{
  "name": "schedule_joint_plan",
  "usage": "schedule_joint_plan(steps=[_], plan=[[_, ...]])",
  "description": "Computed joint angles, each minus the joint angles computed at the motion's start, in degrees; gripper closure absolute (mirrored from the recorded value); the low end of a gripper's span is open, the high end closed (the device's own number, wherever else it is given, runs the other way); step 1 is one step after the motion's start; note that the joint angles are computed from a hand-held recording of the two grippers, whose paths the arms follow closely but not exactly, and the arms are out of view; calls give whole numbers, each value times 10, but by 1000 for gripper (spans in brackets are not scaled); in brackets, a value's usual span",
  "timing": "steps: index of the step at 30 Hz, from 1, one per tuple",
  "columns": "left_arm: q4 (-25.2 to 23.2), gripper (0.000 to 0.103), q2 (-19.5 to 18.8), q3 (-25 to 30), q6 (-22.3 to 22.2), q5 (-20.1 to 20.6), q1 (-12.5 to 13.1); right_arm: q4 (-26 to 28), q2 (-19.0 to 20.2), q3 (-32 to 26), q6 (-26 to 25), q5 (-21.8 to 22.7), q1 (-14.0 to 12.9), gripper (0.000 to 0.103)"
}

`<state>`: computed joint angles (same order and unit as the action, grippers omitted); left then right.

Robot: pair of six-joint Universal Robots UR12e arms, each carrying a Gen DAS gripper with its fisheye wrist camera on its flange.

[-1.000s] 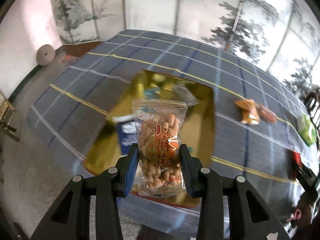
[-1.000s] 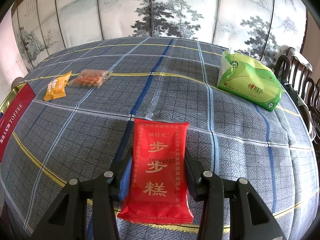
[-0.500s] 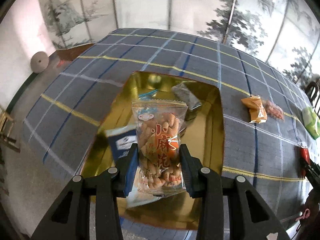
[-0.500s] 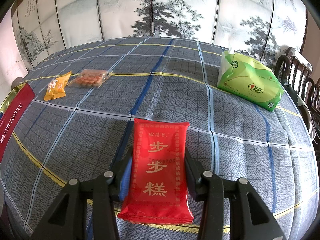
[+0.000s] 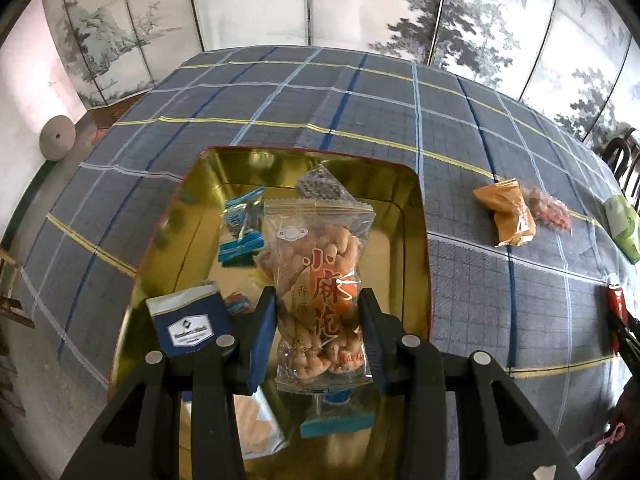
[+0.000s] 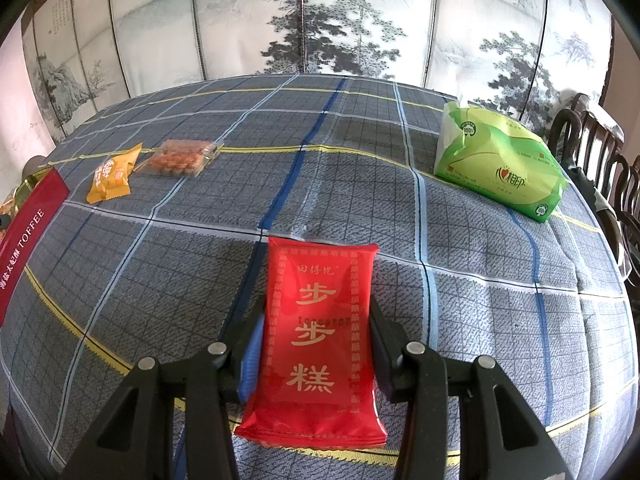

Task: Organize snacks
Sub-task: 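Lower the snack bag into the tin and open the left tool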

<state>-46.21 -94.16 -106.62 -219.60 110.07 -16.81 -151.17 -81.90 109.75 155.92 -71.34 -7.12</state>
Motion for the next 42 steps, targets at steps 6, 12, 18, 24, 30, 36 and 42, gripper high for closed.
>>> schedule_joint_plan(steps=[6,12,18,24,30,36,42], plan=[[5,67,-6,2,10,-12,3,0,0,0,0,0,0,58],[9,67,-10,5,23,-10,1,0,0,0,0,0,0,57],[12,66,-7,2,15,-14,2,0,0,0,0,0,0,57],[19,55,2,-5,11,-12,-4,0,0,0,0,-2,1,57],[29,41,13,-13,2,41,-28,-2,1,0,0,-4,2,57],[-16,38,22,-8,-24,105,-53,-3,1,0,0,-8,2,58],[-48,38,35,-10,-48,122,-65,4,-6,2,5,-8,2,58]])
